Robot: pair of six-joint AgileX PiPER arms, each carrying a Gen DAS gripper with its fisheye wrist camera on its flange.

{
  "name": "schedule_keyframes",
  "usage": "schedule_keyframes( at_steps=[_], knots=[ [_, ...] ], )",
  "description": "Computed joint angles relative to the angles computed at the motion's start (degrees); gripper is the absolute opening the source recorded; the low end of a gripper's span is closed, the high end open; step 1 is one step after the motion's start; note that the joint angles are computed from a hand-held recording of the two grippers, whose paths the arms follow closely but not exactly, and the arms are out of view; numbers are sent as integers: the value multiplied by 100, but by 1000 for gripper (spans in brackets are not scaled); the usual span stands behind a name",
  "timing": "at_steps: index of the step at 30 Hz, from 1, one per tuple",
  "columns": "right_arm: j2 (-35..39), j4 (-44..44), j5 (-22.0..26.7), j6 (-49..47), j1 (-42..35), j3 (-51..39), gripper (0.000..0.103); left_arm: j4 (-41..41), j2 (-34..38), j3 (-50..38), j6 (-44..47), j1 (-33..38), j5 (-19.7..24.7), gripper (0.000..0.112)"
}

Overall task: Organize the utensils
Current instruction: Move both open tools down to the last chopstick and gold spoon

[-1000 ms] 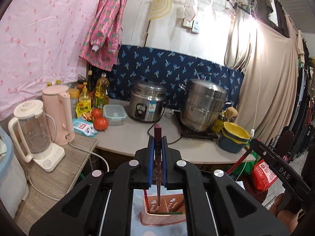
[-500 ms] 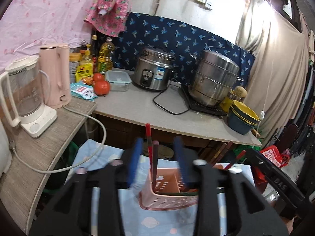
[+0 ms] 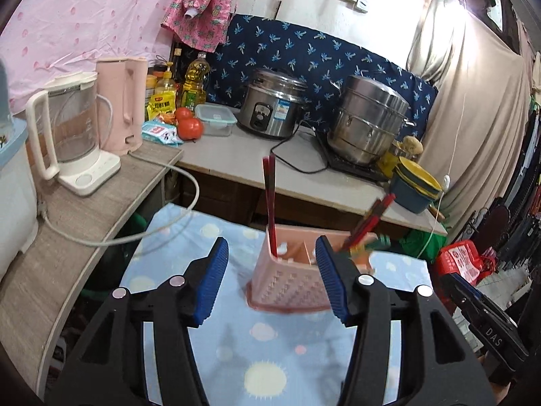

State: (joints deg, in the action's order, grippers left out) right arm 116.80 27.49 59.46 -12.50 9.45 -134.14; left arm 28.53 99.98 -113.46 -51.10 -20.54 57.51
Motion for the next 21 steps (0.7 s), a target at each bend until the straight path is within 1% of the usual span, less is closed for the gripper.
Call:
schedule_keyframes(
  at_steps=[6, 11, 15, 21],
  knots=[
    [-1777, 341, -772, -987, -201, 3110, 39, 441, -939, 1774, -983, -755, -123, 51],
    [-2967, 304, -1115, -1549, -320, 5200, 39, 739, -1434, 3057, -2023, -1575, -7, 51],
    [-3655, 189, -1277, -1793, -370, 6421, 39, 861, -1673, 3932, -2935, -2227, 59, 51],
    [-4376, 191, -1334, -2141, -343, 7804, 39, 784, -1787, 4760, -3877, -3001, 148, 51]
  ],
)
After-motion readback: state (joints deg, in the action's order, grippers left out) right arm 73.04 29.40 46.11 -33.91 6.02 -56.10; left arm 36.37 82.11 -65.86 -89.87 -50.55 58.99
